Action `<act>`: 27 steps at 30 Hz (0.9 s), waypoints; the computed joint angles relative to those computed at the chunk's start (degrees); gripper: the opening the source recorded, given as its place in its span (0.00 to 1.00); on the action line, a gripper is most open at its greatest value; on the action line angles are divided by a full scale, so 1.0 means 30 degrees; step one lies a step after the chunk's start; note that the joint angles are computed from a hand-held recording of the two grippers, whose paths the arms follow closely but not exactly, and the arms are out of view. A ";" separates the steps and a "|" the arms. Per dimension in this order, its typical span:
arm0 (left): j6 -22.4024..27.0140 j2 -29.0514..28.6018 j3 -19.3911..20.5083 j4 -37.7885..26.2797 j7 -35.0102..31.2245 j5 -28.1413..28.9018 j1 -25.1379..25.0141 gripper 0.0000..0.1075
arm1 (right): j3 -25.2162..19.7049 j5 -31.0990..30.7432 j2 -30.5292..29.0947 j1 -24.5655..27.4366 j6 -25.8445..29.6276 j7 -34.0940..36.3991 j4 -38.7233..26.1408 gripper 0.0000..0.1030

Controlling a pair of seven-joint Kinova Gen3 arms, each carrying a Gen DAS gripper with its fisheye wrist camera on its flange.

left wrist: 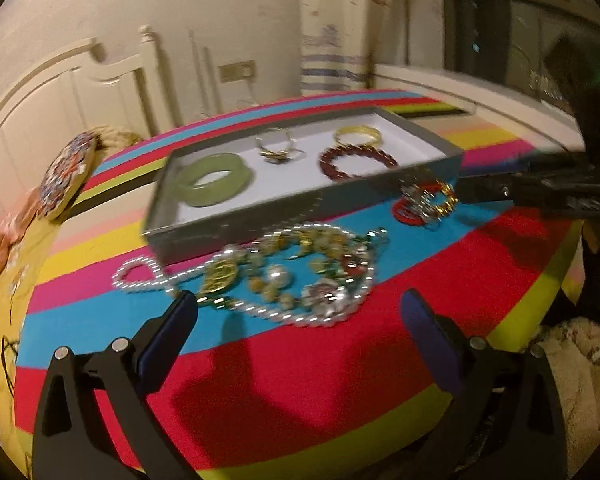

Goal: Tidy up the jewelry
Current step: 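Grasp the silver brooch with the right tool while the left tool grasps the enamel flower pin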

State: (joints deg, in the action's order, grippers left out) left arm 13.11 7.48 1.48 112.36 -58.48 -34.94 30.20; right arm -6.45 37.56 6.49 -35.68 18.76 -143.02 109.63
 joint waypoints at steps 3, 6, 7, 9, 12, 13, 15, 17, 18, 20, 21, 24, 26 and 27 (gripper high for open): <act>-0.0183 0.0372 0.1020 -0.0356 -0.2056 0.1668 -0.1084 0.88 | 0.1042 0.2330 0.0615 -0.2375 0.1966 -0.0384 -0.0911 0.70; -0.0310 0.0401 0.1533 -0.0445 -0.3811 0.3809 -0.2003 0.86 | 0.0006 0.3847 0.1385 -0.2145 0.3406 -0.0422 -0.1618 0.59; -0.0436 0.0301 0.1575 -0.0308 -0.4258 0.4324 -0.2160 0.86 | -0.0340 0.3788 0.1671 -0.1928 0.3861 0.0005 -0.1968 0.59; -0.0653 0.0129 0.1581 -0.0111 -0.5061 0.5099 -0.2358 0.86 | -0.0692 0.3140 0.2235 -0.1622 0.4493 0.1221 -0.2673 0.58; -0.0662 0.0038 0.1618 -0.0078 -0.6333 0.6185 -0.2466 0.86 | -0.2087 0.3789 0.2775 -0.0503 0.5079 0.1137 -0.3139 0.40; -0.0624 0.0102 0.2231 -0.0138 -0.7109 0.6806 -0.3048 0.86 | -0.2457 0.3753 0.2729 0.0039 0.4870 0.0882 -0.3102 0.30; -0.0670 0.0113 0.2794 -0.0133 -0.8663 0.8084 -0.3644 0.85 | -0.2346 0.3557 0.2327 0.0351 0.3914 0.0441 -0.2658 0.21; -0.0520 0.0312 0.4207 -0.0330 -1.0216 0.9454 -0.5045 0.80 | -0.2146 0.3549 0.1735 0.0800 0.2835 -0.0250 -0.1992 0.18; -0.0409 0.0428 0.4736 -0.0450 -1.0993 1.0231 -0.5602 0.77 | -0.2479 0.3097 0.1492 0.1555 0.2058 -0.0194 -0.1728 0.17; -0.0252 0.0700 0.5065 -0.0756 -1.2401 1.1784 -0.6093 0.70 | -0.3201 0.1557 0.0873 0.3324 0.0505 0.0091 -0.1091 0.15; -0.0315 0.0714 0.4711 -0.0794 -1.2791 1.2250 -0.5822 0.65 | -0.3576 0.0780 0.0658 0.4209 -0.0272 0.0224 -0.0803 0.14; 0.0321 0.0924 0.4903 -0.1300 -1.4326 1.3616 -0.6131 0.40 | -0.4896 -0.1550 0.0426 0.6863 -0.2602 0.0257 0.0085 0.14; 0.0413 0.0895 0.4161 -0.1381 -1.4415 1.3508 -0.5430 0.31 | -0.5928 -0.3103 0.0349 0.8633 -0.4156 0.0937 0.0739 0.14; 0.0441 0.0880 0.3988 -0.1389 -1.4501 1.3484 -0.5256 0.26 | -0.6524 -0.3880 0.0375 0.9518 -0.4770 0.1401 0.1003 0.14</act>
